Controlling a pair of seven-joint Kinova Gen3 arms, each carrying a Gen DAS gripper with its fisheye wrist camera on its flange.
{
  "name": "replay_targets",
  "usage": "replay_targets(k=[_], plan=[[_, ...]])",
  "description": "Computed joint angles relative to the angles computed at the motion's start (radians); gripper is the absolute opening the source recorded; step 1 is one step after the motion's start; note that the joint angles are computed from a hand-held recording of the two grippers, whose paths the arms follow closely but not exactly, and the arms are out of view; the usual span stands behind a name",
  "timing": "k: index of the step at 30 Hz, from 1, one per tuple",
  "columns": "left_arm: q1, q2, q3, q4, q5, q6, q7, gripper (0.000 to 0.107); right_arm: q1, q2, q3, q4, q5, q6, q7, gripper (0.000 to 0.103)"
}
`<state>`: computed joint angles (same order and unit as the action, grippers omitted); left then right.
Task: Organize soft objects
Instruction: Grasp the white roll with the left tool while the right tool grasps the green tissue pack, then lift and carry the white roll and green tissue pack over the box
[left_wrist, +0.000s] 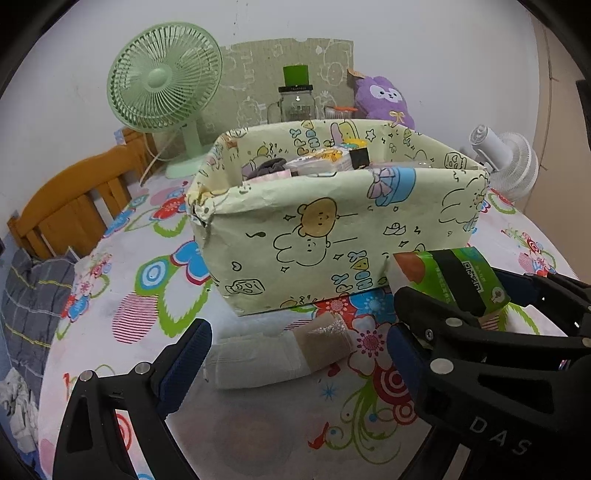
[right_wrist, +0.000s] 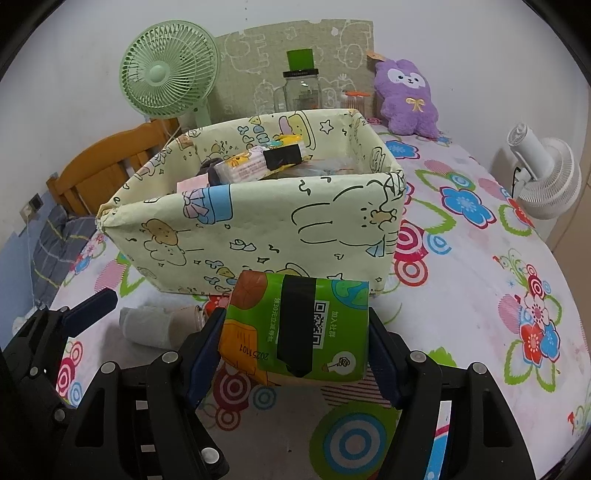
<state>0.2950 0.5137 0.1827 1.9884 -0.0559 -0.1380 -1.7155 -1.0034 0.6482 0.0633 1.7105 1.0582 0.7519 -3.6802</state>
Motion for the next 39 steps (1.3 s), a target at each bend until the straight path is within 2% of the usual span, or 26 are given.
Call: replay_targets(k=[4, 7, 9, 15, 19, 22, 34, 39], plan=[[-0.037, 0.017, 0.039, -0.018, -0.016, 0.017, 0.006, 0.097, 0.014, 0.008, -0.004, -0.013, -0.017, -0.003, 0.024, 0.073], [-0.110, 0.038, 0.118, -0.039, -0.044, 0.052, 0.010, 0.095, 0.018, 0.011, -0.002, -0.019, -0.031, -0.008, 0.042, 0.073], [-0.129, 0.046, 0.140, -0.046, -0.047, 0.065, 0.011, 0.094, 0.018, 0.017, 0.001, -0.027, -0.042, -0.005, 0.058, 0.073], [-0.131, 0.053, 0.154, -0.041, -0.054, 0.072, 0.001, 0.080, 0.025, 0.034, 0.004, -0.053, -0.089, 0.000, 0.109, 0.073], [-0.137, 0.056, 0.169, -0.037, -0.059, 0.088, -0.017, 0.064, 0.026, 0.042, 0.013, -0.056, -0.119, -0.018, 0.132, 0.073], [-0.183, 0.063, 0.221, -0.035, -0.062, 0.099, -0.028, 0.055, 0.013, 0.042, 0.030, -0.048, -0.124, -0.030, 0.126, 0.073], [-0.154, 0.029, 0.189, 0.026, -0.033, 0.045, 0.005, 0.029, -0.014, 0.022, 0.042, -0.003, -0.112, -0.044, 0.080, 0.073], [-0.093, 0.003, 0.124, 0.071, -0.014, -0.001, 0.040, 0.023, -0.023, 0.017, 0.036, 0.008, -0.107, -0.036, 0.068, 0.073]])
